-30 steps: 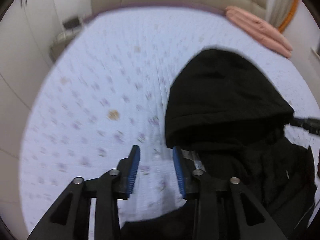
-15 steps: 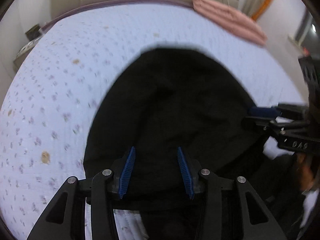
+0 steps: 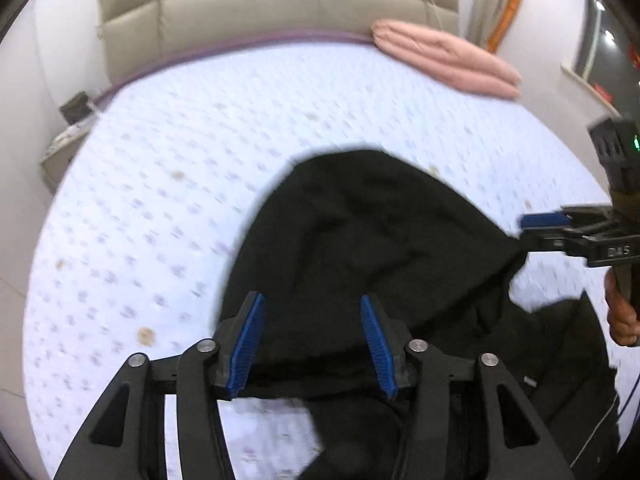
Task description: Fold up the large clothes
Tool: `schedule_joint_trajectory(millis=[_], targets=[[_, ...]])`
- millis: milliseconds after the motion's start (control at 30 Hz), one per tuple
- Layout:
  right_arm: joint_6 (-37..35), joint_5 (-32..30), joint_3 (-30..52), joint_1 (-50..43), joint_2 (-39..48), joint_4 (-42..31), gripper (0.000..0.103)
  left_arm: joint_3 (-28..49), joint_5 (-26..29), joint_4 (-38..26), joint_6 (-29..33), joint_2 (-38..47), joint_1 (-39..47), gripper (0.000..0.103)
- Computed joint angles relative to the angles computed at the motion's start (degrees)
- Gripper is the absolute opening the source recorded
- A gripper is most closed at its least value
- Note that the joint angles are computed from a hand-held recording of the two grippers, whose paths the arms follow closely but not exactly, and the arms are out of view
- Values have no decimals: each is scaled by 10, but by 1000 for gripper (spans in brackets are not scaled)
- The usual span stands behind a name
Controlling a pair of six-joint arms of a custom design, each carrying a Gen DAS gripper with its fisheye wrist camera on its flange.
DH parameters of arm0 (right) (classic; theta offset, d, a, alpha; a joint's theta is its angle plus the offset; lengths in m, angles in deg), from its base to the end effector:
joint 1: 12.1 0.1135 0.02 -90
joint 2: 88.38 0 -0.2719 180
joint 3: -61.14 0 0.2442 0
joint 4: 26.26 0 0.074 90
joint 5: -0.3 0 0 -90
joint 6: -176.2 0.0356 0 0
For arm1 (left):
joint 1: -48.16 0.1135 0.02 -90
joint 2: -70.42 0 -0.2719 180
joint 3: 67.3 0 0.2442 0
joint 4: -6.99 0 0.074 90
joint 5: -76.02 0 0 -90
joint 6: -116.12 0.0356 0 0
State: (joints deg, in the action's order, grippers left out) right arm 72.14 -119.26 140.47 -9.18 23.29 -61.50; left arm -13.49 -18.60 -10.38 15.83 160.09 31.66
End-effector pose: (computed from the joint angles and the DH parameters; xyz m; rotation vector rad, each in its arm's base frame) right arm 0.3654 0.0362 0.1385 -0.5253 2.5860 0.6413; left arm 0.2711 -0.0773 0.1546 0.1019 2.4959 -0.0943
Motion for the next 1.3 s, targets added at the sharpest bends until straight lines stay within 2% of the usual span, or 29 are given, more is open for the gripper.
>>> schedule_joint_trajectory(millis=[33,100,267,400,500,533,567,600,633,667,733,767,900,1033,1100,1133,1167,1200,1233,1267,1300], targets=[[-3,-7,9,-16,2,-5,74,4,-3,1,0,2,11,61],[0,-3,33,-33,25,-16,75,21,-10,-5,-2,26,35,61],[7,-50,153,-59,158,-108,75,84,65,-17,-9,151,99,61],[9,-60,178,-46,208,-107,74,107,143,-1,-20,221,122,61],[-2,-53,181,-18,207,-88,74,105,144,22,-27,240,114,61],[-4,-63,193,-12,214,-99,73,107,145,24,-26,243,111,61],[-6,-71,205,-2,223,-109,65,111,143,22,-29,245,104,61],[-8,-72,211,8,225,-115,59,115,134,18,-34,246,96,60],[-1,-60,206,23,223,-108,56,116,110,19,-39,247,81,50],[7,-43,190,31,211,-88,46,108,83,31,-43,243,69,40],[19,-13,147,47,178,-45,33,92,11,29,-48,207,43,16],[23,4,117,54,154,-18,24,77,-19,31,-49,186,24,13],[18,2,0,49,36,29,18,-1,-101,1,-57,46,-40,10],[-3,-18,-132,25,-152,23,16,-55,-190,-110,-115,-136,-151,10],[-16,-19,-188,13,-256,0,16,-53,-256,-206,-187,-211,-244,10],[-27,-18,-219,4,-328,-28,16,-39,-300,-290,-251,-240,-316,10],[-37,-20,-239,-5,-381,-53,16,-26,-348,-336,-306,-241,-376,10],[-39,-16,-268,-10,-453,-73,16,-6,-392,-409,-385,-233,-447,10],[-69,-17,-283,-24,-525,-126,16,16,-421,-476,-466,-216,-510,10],[-91,-10,-297,-34,-597,-172,16,42,-438,-562,-569,-192,-582,10],[-98,1,-313,-38,-663,-200,16,73,-423,-640,-663,-164,-654,10]])
